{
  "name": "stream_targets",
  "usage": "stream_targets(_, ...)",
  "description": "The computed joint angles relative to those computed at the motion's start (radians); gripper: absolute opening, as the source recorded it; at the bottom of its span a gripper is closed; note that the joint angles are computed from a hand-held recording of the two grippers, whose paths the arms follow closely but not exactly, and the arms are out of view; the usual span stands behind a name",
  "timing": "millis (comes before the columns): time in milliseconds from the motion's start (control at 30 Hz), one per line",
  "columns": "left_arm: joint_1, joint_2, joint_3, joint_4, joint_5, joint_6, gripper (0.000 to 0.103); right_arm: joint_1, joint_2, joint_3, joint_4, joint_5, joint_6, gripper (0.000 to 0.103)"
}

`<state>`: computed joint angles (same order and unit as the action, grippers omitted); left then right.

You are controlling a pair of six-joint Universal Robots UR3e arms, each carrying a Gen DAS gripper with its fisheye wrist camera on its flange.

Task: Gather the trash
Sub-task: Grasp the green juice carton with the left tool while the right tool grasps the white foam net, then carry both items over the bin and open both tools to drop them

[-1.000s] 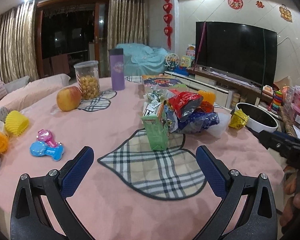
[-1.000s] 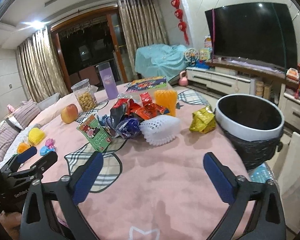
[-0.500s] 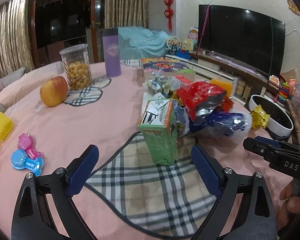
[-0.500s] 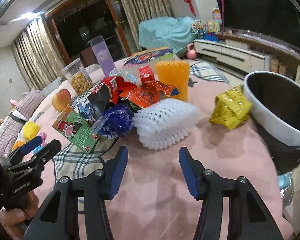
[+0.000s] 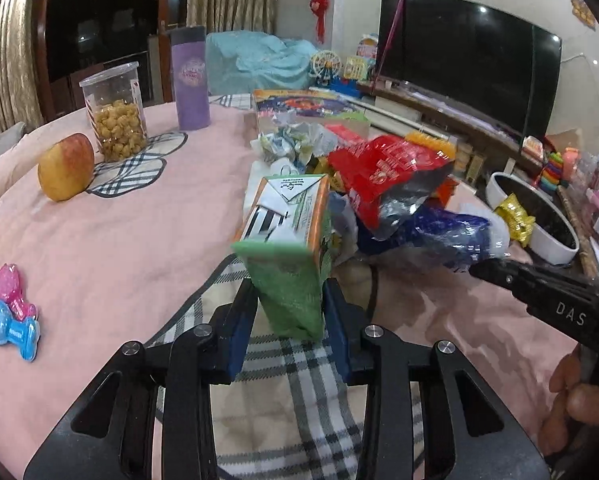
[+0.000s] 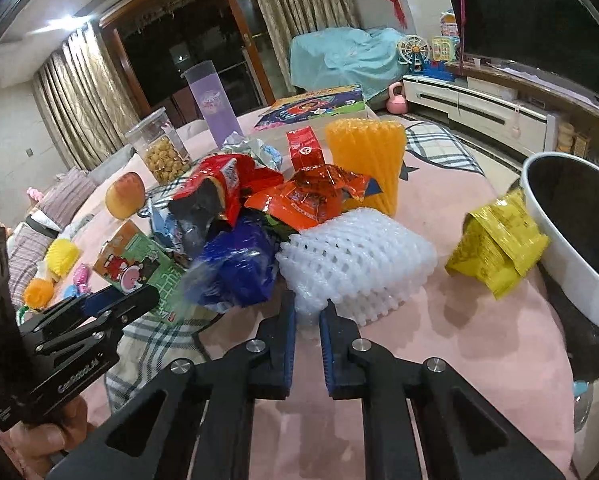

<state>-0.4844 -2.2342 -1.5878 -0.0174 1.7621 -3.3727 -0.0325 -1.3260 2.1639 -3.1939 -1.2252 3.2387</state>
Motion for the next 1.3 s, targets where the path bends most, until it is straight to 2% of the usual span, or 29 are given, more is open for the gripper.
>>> stream_targets(267,-0.071,0.088,-0.137,0.097,0.000,-0.009,0.032,-0.114,-0.230,0.252,-0.030,0.094,-0.019,0.011)
stream_targets(400,-0.119,0.109,-0.146,0.115,-0.003,0.004,0.032,-0.193,-0.386,0.358,0.019,0.139,-0.048,0.011)
stream_targets(567,-0.161,0.090,-0.080,0.081,-0.027,0.026,0.032,-0.329,-0.595,0.459,0.151,0.212,-0.103,0.011)
stream_targets(800,-0.216,0.025,0.068,-0.002,-0.066,0.046,0.032,-0.541,-0.880,0.509,0.452,0.317,-0.231,0.011)
stream_targets(933,-0.238,-0.035,0.196,-0.074,-0.086,0.060,0.032,-0.683,-1.042,0.503,0.677,0.389,-0.327,0.011)
stream_targets(1033,-0.255,-0.085,0.309,-0.140,-0.093,0.075,0.032,-0.775,-1.105,0.480,0.822,0.431,-0.409,0.011)
stream_targets(1200,-0.274,-0.187,0.534,-0.260,-0.119,0.094,0.032,-0.879,-1.111,0.448,0.919,0.477,-0.488,0.011)
stream_targets(1300,-0.280,-0.265,0.700,-0.349,-0.136,0.104,0.032,-0.885,-1.028,0.425,0.851,0.476,-0.480,0.011)
